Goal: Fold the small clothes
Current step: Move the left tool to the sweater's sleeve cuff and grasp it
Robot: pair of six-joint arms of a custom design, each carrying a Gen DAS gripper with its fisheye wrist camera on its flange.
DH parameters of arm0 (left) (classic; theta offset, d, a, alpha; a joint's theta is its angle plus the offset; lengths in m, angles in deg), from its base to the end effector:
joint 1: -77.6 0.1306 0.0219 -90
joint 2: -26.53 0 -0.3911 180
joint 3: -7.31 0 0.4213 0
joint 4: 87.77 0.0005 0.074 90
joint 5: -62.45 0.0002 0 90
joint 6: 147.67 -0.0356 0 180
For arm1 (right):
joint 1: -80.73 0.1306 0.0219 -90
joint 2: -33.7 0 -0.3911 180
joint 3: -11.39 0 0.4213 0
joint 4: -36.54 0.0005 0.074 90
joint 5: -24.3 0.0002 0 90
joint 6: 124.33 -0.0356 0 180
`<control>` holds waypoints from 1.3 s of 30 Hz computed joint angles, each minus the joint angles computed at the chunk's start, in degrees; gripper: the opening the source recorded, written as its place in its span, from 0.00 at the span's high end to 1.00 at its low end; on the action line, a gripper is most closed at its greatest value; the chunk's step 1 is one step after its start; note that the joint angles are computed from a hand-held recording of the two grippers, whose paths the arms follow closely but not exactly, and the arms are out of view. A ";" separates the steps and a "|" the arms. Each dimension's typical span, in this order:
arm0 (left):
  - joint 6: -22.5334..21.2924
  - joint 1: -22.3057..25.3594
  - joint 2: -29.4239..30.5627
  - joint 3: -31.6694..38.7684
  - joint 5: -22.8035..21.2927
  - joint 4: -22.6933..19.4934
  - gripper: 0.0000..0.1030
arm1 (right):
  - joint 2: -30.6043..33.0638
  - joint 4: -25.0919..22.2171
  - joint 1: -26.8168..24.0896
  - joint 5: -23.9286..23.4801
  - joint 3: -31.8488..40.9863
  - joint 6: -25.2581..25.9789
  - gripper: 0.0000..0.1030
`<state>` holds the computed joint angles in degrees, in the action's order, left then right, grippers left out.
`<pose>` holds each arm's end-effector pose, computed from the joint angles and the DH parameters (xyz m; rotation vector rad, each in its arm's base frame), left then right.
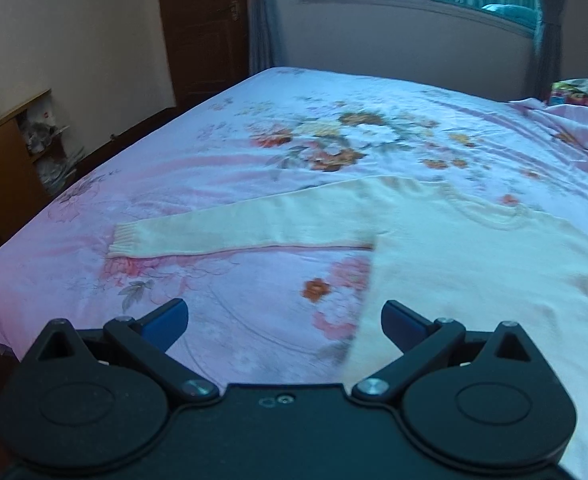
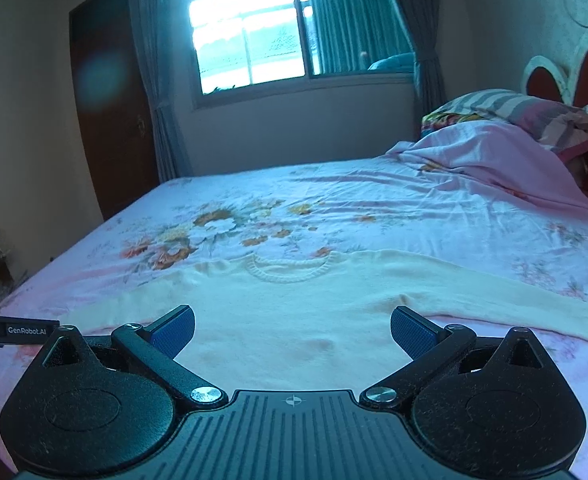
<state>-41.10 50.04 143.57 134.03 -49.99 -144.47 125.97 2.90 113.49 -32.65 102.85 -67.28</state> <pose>0.6158 -0.3066 0.4714 0.0416 2.3144 0.0829 0.4684 0.2777 0.4565 0.3223 2.0403 0.0745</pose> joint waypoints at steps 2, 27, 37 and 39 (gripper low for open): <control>0.52 1.27 1.91 2.43 0.57 -1.89 0.02 | 2.37 -0.25 -0.51 -1.42 2.04 0.32 0.00; 25.76 17.87 28.47 38.31 14.73 -22.61 0.34 | 23.39 -4.32 -4.31 -12.98 22.67 4.48 0.00; 41.21 22.88 26.40 28.03 29.32 -6.40 0.44 | 27.78 -7.08 -4.98 -14.77 26.93 4.33 0.00; 43.68 23.25 26.78 27.65 30.21 -4.18 0.52 | 28.23 -7.28 -4.95 -14.85 27.37 4.62 0.00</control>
